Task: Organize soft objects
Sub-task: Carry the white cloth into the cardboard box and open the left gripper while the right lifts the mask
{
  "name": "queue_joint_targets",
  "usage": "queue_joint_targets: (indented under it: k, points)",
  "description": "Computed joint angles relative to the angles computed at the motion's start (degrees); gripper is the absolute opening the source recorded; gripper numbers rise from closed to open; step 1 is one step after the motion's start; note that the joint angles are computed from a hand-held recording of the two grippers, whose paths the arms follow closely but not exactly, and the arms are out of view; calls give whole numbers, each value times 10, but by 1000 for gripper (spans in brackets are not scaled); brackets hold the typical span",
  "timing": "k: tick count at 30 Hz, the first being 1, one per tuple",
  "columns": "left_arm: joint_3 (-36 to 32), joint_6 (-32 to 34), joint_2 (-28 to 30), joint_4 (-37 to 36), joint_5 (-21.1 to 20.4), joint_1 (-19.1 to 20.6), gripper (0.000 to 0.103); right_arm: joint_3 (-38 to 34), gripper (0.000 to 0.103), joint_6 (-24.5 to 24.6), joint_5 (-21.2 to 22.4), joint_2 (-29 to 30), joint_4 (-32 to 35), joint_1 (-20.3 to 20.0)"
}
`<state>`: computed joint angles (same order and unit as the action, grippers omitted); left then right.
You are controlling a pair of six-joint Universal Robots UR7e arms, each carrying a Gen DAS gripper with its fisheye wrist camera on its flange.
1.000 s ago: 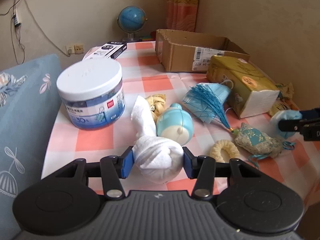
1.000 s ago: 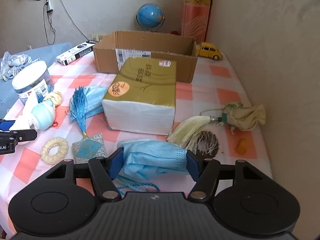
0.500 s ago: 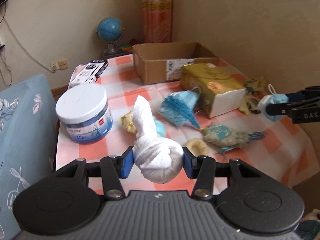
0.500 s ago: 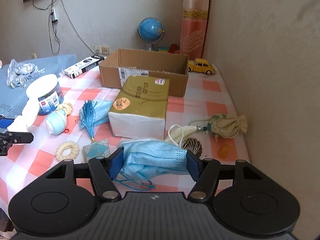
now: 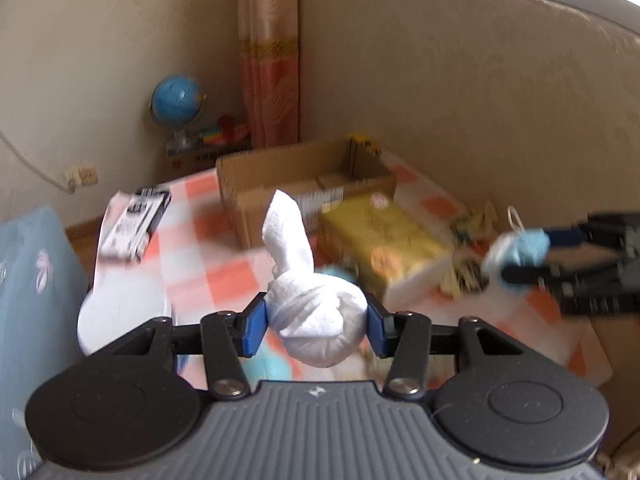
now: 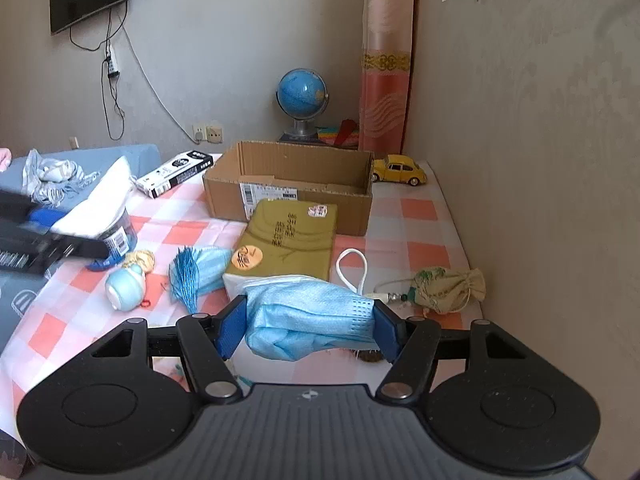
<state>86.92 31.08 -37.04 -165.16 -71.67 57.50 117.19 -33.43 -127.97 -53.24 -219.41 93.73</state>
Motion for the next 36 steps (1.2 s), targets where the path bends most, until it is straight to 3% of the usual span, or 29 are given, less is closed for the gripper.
queue_joint_targets:
  k: [4,19,22,23,28,36]
  points:
    - [-91,2,50,33,-10,0,49,-8,69,-2,3,3,2,-1]
    - [-477,13,278,178,25,-2,52,-55,69,2,7,8,46,-16]
    - [-528,4,309,195,38,1,75,-61,69,6,4,11,53,-18]
    - [-525,6,310,180,43,1,80,-62,69,8,4,12,54,-19]
    - [-474,-5,283,143,61,2,81,-61,69,11,14,10,60,-21]
    - [-236,-6,156,28,68,-8,93,-64,69,2,30,9,60,-18]
